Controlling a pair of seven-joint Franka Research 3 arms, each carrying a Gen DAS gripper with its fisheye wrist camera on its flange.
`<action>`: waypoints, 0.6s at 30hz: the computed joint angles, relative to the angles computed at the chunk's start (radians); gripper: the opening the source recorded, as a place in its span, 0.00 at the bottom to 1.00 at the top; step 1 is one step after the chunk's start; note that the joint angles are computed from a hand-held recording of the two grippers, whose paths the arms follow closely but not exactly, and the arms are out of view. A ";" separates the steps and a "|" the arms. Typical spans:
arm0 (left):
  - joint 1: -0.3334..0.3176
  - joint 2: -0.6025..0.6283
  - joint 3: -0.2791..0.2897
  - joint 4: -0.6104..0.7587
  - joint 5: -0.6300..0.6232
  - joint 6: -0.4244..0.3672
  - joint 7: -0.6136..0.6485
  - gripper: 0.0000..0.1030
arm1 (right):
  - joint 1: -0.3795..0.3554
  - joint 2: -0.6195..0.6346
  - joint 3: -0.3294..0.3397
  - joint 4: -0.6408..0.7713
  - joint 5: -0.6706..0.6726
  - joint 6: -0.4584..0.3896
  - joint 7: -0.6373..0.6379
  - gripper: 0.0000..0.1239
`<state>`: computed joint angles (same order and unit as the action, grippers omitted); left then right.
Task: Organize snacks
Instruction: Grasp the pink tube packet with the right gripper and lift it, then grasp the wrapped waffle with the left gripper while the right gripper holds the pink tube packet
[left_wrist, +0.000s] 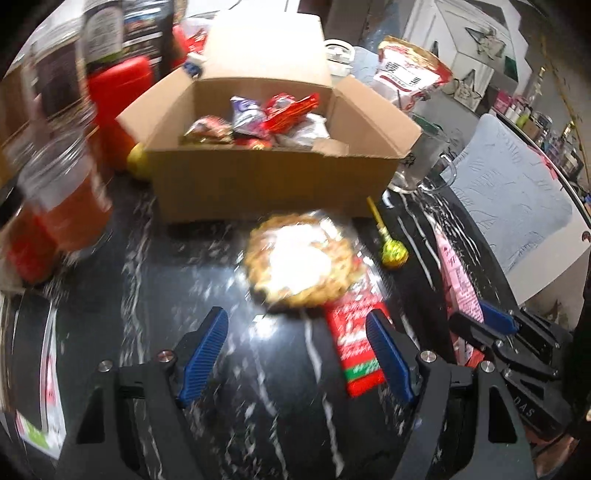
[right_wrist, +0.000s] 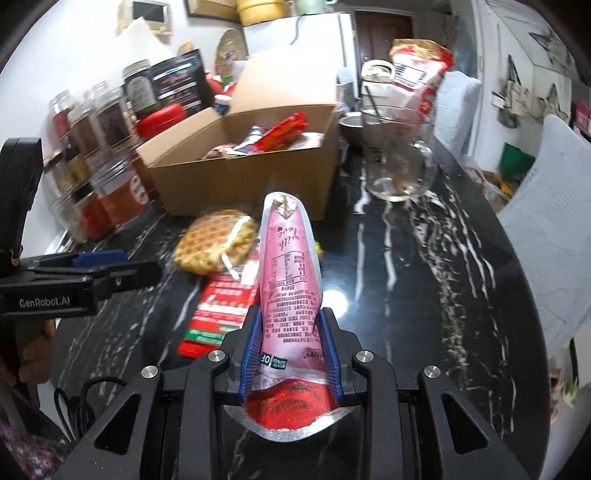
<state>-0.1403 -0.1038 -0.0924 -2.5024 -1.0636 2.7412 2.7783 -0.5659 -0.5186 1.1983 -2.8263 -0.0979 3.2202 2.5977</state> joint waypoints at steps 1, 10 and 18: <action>-0.005 0.010 -0.007 0.015 0.008 0.001 -0.013 0.75 | -0.003 0.003 -0.003 -0.002 0.000 0.004 -0.001 0.25; 0.000 0.146 -0.069 0.116 0.159 0.092 -0.234 0.75 | -0.032 0.037 -0.035 -0.022 0.025 0.044 -0.060 0.25; 0.061 0.218 -0.126 0.167 0.254 0.079 -0.341 0.81 | -0.084 0.088 -0.001 -0.011 0.059 0.071 -0.123 0.25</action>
